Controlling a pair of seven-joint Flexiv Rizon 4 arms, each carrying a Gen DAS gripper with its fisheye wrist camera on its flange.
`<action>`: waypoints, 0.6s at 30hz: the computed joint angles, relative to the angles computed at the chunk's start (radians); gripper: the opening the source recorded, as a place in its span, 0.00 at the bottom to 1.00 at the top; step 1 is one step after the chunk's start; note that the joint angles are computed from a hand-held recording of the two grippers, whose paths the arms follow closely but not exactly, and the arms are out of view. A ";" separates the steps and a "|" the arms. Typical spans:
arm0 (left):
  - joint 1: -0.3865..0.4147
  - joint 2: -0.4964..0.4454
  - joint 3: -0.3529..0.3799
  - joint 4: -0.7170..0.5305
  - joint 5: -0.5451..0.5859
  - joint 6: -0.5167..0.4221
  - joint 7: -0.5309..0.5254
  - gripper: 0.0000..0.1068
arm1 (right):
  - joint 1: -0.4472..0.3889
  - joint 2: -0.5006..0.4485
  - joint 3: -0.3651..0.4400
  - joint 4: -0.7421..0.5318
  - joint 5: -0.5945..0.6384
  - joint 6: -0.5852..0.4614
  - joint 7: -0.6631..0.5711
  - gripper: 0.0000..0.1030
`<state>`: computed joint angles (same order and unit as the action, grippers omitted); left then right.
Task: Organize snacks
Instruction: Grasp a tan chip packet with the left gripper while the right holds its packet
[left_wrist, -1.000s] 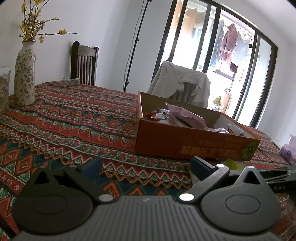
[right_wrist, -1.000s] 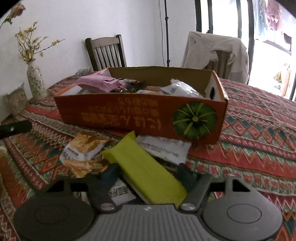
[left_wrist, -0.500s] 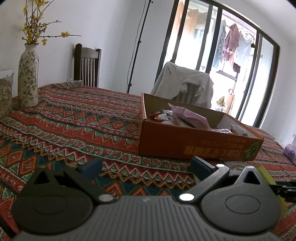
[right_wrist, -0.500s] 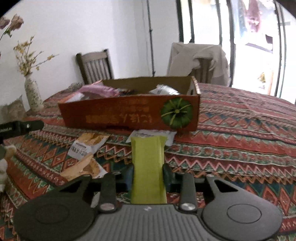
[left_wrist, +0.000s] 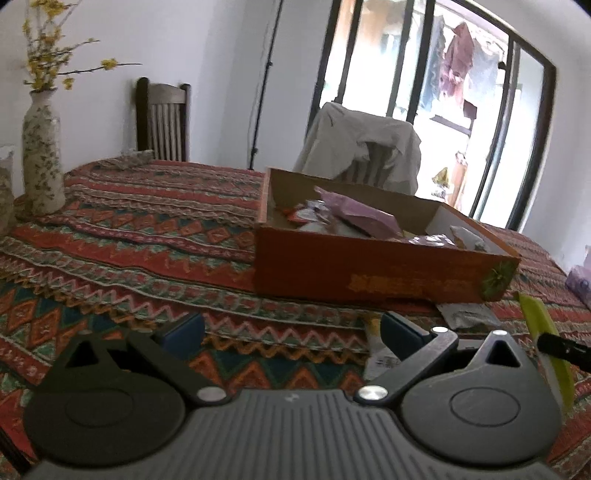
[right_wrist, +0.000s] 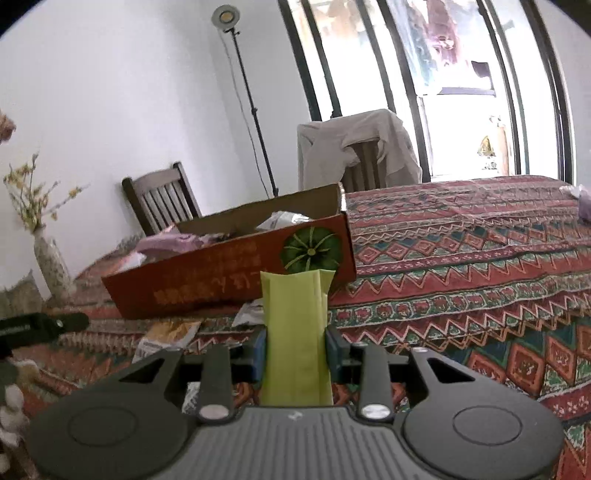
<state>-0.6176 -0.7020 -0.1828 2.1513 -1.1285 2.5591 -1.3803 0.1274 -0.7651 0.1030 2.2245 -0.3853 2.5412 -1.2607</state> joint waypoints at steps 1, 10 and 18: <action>-0.006 -0.004 -0.002 -0.019 -0.015 -0.008 0.029 0.96 | -0.006 -0.004 0.003 -0.002 0.002 0.006 0.007 0.31; -0.028 -0.074 -0.048 -0.244 -0.182 -0.079 0.348 0.96 | -0.031 -0.027 0.008 -0.018 -0.015 0.025 0.073 0.31; 0.014 -0.173 -0.170 -0.456 -0.359 -0.035 0.621 0.96 | -0.019 -0.032 -0.002 -0.019 -0.003 0.030 0.077 0.31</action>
